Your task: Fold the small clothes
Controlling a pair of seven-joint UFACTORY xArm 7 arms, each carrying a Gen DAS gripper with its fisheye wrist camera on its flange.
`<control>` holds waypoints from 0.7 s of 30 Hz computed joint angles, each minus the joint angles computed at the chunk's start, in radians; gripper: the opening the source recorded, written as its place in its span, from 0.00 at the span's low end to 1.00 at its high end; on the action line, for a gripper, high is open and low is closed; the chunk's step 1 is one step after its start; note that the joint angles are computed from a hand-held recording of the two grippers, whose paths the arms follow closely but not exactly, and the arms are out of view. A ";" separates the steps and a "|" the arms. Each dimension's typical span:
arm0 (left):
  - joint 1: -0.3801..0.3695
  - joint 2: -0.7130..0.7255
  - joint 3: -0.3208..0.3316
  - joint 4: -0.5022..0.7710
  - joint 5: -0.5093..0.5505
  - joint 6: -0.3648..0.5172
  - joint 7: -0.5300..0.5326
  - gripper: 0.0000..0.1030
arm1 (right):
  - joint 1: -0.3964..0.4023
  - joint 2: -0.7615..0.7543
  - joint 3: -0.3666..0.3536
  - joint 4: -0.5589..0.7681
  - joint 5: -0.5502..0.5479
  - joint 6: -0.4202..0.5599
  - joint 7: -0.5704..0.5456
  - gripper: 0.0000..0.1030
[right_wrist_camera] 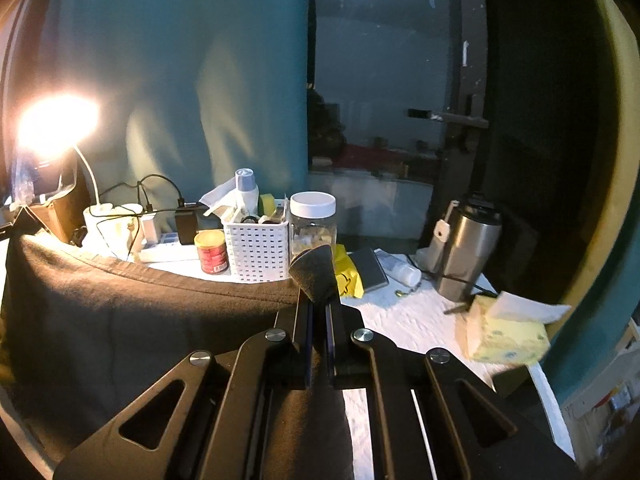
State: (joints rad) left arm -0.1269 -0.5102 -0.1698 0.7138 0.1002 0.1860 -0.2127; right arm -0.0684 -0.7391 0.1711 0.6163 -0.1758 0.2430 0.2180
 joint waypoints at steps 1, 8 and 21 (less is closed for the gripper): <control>0.008 0.018 -0.005 0.009 0.005 -0.005 -0.002 0.02 | -0.006 0.030 0.003 0.013 -0.003 -0.014 0.000 0.06; 0.078 0.150 -0.049 0.081 0.070 -0.051 -0.057 0.02 | -0.063 0.217 0.040 0.110 -0.044 -0.093 0.025 0.06; 0.124 0.353 -0.071 0.215 0.310 -0.023 -0.241 0.02 | -0.073 0.491 0.026 0.261 -0.158 -0.123 0.109 0.06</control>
State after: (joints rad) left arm -0.0030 -0.1576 -0.2408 0.9292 0.4103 0.1635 -0.4539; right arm -0.1419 -0.2485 0.1973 0.8771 -0.3343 0.1202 0.3268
